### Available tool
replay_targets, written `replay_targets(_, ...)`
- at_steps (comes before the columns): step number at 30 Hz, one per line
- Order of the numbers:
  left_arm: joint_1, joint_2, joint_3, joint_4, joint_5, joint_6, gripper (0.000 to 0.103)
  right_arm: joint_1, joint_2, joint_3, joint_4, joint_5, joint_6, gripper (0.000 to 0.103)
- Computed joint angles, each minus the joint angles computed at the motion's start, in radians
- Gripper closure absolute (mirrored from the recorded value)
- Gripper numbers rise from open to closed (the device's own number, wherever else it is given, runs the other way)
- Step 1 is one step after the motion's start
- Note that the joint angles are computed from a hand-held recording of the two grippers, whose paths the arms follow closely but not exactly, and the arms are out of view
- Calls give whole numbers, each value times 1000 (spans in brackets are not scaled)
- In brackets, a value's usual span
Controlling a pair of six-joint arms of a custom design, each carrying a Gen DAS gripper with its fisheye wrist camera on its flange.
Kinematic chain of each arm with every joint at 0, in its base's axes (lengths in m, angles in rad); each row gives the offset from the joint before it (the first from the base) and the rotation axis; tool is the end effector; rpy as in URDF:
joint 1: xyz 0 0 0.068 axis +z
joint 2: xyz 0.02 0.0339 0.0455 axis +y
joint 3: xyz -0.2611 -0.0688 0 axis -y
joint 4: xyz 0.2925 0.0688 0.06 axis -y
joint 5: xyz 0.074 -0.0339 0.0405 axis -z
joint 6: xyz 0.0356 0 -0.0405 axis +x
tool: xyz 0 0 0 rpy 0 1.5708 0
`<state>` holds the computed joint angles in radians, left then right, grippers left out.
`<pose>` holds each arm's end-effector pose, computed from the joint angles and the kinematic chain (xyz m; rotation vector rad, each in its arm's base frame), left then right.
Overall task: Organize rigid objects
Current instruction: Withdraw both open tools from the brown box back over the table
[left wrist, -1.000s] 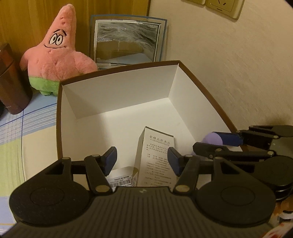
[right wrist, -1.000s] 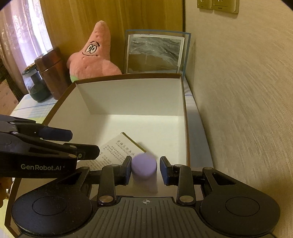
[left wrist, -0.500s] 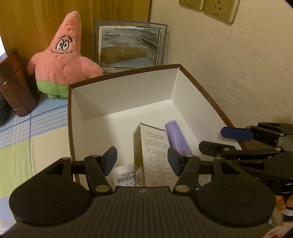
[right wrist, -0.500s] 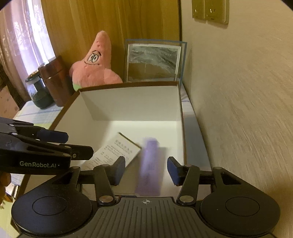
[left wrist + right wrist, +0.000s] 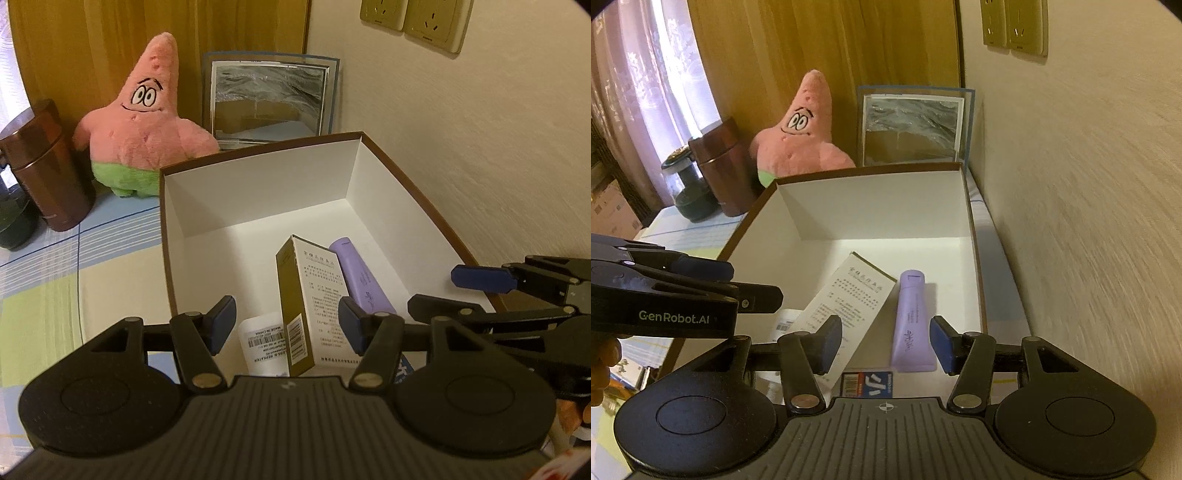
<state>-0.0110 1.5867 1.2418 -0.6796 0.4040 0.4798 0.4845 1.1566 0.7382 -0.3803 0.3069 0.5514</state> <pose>0.3750 -0.0181 0.2409 0.7470 2.3919 -0.3355 0.2544 0.1218 0.2112 0.2237 2.3170 0.1553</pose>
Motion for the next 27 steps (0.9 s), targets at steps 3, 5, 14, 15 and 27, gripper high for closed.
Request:
replay_targets(3,17,-24,-13,-17,15,16,46,24,-20,2,-17,20,20,53)
replay_targets(5,33,-46,-24,-30,29,34,46,49,-37,5,-37,42,42,52)
replay_targets(14,149,-157,-59,-126,130,146,46,213,-127,7,-132,180,198,47)
replay_targets(15,165,-170,-60,-140,141,164,46,234,-135,9,-142,196,218,47)
replay_targets(27,448,-193,6,-383,291,455,45,506,-92,102,-306,398,496,47)
